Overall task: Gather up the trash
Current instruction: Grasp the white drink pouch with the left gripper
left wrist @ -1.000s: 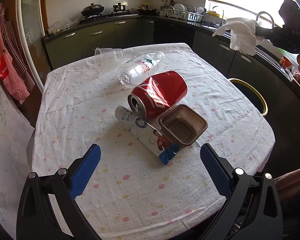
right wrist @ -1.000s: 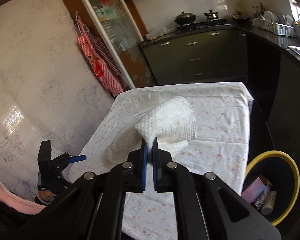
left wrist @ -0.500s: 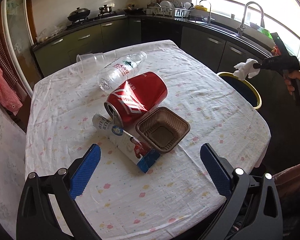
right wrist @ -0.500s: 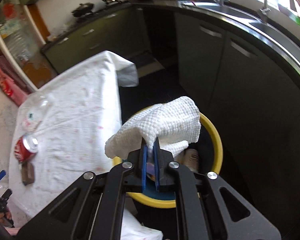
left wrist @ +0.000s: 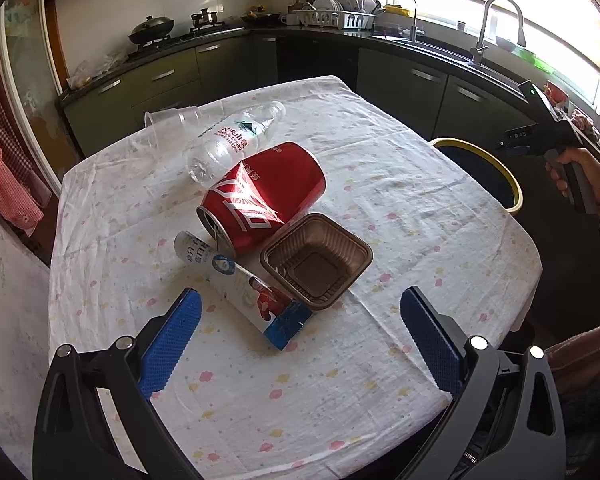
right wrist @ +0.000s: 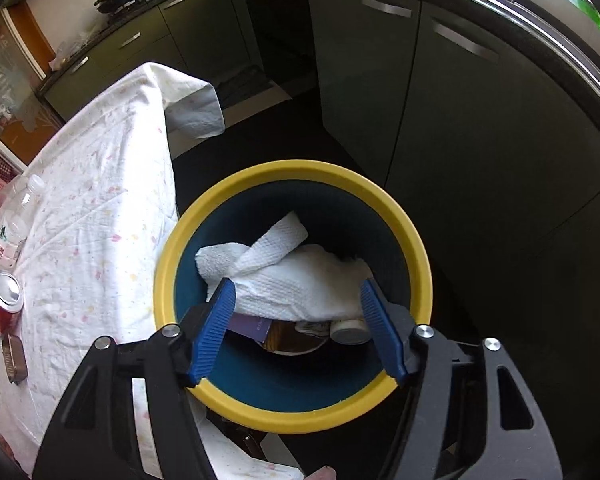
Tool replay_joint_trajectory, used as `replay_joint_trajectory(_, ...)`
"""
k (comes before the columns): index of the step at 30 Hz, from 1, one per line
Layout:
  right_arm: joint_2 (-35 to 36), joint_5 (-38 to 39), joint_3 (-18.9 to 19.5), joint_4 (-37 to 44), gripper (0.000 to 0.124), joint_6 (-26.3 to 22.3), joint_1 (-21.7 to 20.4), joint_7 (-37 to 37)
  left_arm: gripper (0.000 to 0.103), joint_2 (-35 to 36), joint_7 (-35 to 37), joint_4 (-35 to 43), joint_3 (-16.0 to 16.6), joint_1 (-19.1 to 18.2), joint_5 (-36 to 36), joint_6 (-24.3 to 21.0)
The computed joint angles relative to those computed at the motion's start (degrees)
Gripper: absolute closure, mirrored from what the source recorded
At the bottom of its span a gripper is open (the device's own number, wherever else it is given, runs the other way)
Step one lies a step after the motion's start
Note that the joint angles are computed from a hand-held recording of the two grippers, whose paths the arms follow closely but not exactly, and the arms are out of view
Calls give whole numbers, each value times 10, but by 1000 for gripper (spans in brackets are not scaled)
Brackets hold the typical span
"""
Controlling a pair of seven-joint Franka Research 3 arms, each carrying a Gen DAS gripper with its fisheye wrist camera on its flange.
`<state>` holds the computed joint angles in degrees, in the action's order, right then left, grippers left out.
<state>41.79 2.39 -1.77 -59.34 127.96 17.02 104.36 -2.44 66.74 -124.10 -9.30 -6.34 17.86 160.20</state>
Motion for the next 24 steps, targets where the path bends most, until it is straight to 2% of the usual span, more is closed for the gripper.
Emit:
replay_joint_trajectory(6, -97, -4, 8, -144, 56, 98, 15, -13, 5, 6, 18, 1, 4, 1, -46, -7)
replay_joint_trajectory(10, -128, 19, 30, -194, 56, 135, 15, -46, 5, 17, -5, 16, 6, 6, -60, -31)
replay_joint_trajectory(18, -130, 52, 47, -200, 56, 141, 27, -100, 5, 55, -99, 54, 13, 18, -31, -63)
replay_joint_trajectory(20, -129, 53, 46, -199, 56, 140, 30, -107, 8, 66, -122, 64, 18, 25, -41, -70)
replay_joint_trajectory(24, -131, 64, 47, -205, 56, 142, 30, -116, 22, 85, -157, 81, 24, 33, -38, -91)
